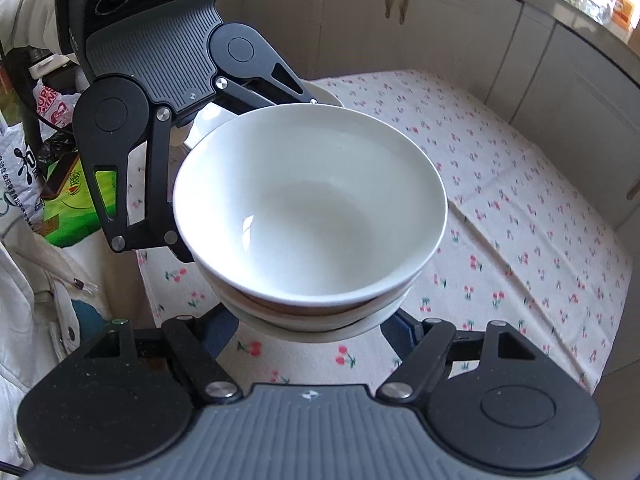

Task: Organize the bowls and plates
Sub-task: 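Lift the bowl stack with both grippers and carry it over the plate stack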

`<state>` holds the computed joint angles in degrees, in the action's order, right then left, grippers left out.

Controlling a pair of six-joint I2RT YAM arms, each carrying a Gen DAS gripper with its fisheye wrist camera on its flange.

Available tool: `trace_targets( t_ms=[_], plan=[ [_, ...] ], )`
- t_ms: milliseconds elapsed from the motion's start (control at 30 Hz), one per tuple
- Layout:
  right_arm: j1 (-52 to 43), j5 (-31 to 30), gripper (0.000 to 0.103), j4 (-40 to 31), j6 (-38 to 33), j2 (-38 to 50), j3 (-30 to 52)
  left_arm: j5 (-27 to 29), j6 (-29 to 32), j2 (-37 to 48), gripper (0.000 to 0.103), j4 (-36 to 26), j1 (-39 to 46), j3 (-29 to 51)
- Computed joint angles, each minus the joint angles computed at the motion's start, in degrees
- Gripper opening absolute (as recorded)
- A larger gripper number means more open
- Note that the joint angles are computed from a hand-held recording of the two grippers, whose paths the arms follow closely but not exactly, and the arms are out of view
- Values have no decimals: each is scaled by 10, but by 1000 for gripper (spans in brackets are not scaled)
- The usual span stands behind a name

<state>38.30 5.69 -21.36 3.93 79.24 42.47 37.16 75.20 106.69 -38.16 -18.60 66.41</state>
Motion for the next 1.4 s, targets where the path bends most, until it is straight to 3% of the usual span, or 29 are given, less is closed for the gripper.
trace_targets(
  t_ms=[300, 667, 933, 1400],
  plan=[
    [19, 5, 81, -13, -31, 88, 108, 20, 42, -27, 76, -20, 83, -4],
    [18, -16, 81, -24, -79, 241, 272, 34, 98, 11, 77, -54, 176, 60],
    [9, -29, 81, -34, -110, 332, 373, 31, 98, 67, 77, -57, 207, 117],
    [0, -44, 81, -54, -113, 391, 437, 31, 107, 132, 77, -71, 223, 175]
  ],
)
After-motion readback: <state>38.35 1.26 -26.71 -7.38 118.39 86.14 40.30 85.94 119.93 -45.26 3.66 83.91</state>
